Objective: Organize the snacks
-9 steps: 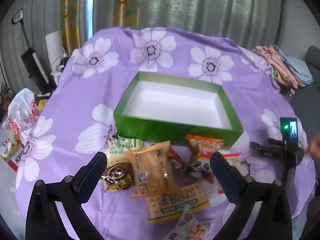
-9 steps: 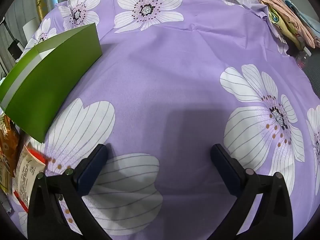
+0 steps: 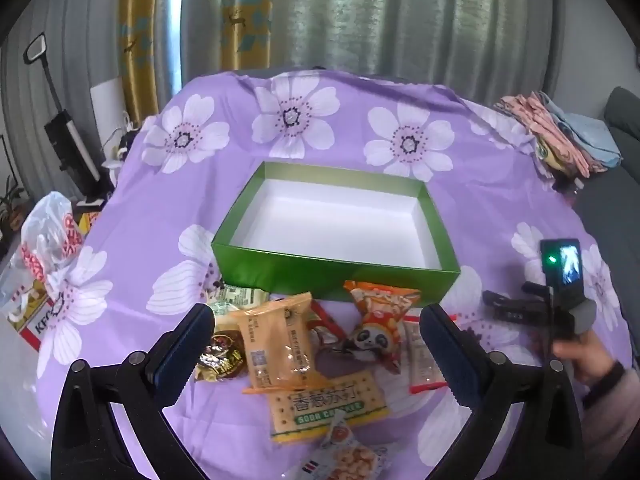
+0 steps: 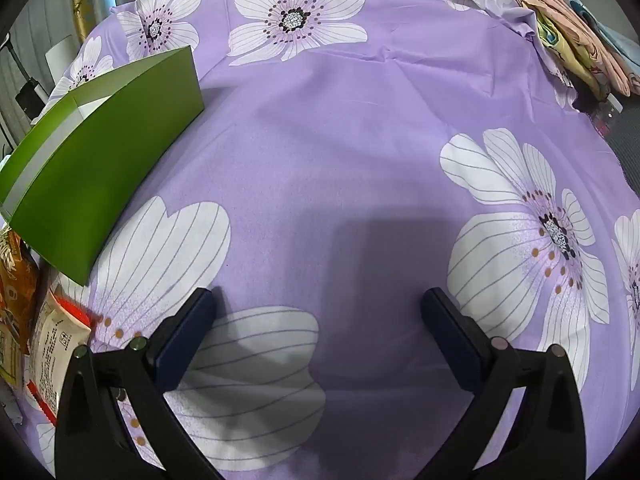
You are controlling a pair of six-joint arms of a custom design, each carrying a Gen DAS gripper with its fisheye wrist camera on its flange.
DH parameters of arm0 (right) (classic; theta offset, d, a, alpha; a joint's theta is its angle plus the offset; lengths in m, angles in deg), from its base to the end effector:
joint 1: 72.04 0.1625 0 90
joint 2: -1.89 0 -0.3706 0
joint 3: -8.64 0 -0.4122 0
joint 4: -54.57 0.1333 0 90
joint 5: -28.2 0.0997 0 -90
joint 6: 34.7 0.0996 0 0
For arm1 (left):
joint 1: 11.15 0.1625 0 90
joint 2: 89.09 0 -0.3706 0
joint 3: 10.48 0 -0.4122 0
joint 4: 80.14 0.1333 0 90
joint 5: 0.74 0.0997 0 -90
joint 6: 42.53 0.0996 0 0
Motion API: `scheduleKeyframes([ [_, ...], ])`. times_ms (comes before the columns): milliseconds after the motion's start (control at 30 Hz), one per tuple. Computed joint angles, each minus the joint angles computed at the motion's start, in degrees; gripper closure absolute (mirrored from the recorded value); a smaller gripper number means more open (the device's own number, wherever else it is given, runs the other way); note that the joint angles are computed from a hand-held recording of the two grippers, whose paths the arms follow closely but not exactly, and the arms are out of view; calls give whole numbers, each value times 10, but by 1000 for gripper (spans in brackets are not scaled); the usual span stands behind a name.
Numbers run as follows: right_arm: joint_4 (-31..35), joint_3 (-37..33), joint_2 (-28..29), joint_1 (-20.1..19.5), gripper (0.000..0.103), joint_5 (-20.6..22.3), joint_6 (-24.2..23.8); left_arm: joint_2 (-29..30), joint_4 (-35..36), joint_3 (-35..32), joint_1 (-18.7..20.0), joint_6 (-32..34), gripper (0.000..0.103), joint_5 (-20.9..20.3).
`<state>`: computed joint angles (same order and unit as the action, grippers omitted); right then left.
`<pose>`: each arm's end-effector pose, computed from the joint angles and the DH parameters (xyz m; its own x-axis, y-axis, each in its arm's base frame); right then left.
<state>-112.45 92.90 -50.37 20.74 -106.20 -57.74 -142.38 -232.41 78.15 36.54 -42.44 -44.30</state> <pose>0.0974 -0.6933 0.2574 -0.6654 0.1467 0.7320 -0.3202 0.8296 -0.4574 -0.3043 -0.6395 0.2051 -0.7296 0.2222 -0.6468 0.6013 0.6590 -0.4519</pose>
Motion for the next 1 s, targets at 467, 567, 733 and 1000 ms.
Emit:
scheduleKeyframes([
  [467,-49,51,-38,107,0,48,-50,-17,11,1,-15,-6,1,20],
  [567,-64,62,-39,132,0,57,-76,-29,9,14,-20,-8,1,27],
  [733,-72,80,-45,159,0,80,-85,-48,7,30,-25,-13,1,29],
  [1000,-62,92,-44,188,0,67,-67,-72,10,53,-27,-17,1,31],
])
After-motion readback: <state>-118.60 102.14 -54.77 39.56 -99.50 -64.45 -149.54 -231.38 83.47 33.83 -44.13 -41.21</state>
